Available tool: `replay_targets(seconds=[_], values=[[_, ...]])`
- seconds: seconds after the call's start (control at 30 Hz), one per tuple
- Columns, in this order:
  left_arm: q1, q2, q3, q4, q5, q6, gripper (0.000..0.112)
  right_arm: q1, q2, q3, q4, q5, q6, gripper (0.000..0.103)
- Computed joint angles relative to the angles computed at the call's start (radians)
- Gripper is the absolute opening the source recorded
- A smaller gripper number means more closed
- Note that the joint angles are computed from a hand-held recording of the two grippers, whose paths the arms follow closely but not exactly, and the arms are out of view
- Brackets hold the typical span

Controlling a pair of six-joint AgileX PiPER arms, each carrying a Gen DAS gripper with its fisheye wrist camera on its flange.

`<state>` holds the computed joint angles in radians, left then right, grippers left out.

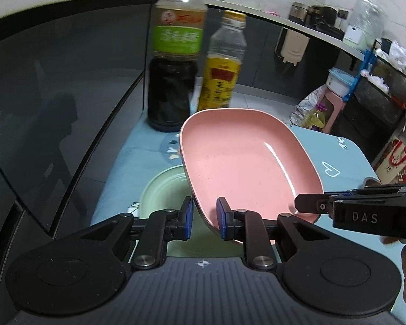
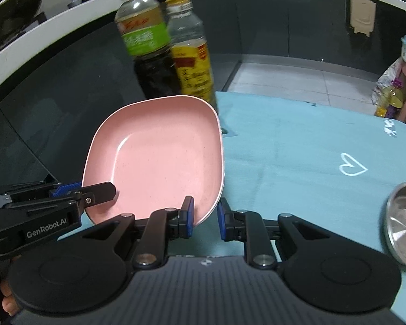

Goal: Organize plates and bowls
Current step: 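Lift the pink dish with both grippers and carry it over the green plate, then lower the pink dish onto the green plate and open both grippers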

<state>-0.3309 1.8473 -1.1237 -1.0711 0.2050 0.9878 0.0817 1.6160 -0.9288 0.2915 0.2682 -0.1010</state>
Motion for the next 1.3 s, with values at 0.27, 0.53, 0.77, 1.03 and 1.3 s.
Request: replay_targets(seconds=[0.27, 0.53, 0.77, 1.03, 1.3], values=[[0.065, 0.020, 0.011, -0.166, 0.031, 0.177, 0.017, 0.080, 0.059, -0.057, -0.221, 0.029, 0.211, 0.015], [0.087, 0.061, -0.019, -0.165, 0.056, 0.176, 0.017, 0.096, 0.115, -0.116, -0.265, 0.068, 0.254, 0.015], [0.104, 0.092, -0.046, -0.141, 0.076, 0.153, 0.017, 0.101, 0.163, -0.164, -0.270, 0.100, 0.254, 0.015], [0.113, 0.134, -0.079, -0.023, 0.098, 0.035, 0.017, 0.104, 0.213, -0.217, -0.242, 0.159, 0.222, 0.017], [0.123, 0.168, -0.127, 0.107, 0.161, -0.115, 0.017, 0.097, 0.232, -0.242, -0.236, 0.190, 0.217, 0.017]])
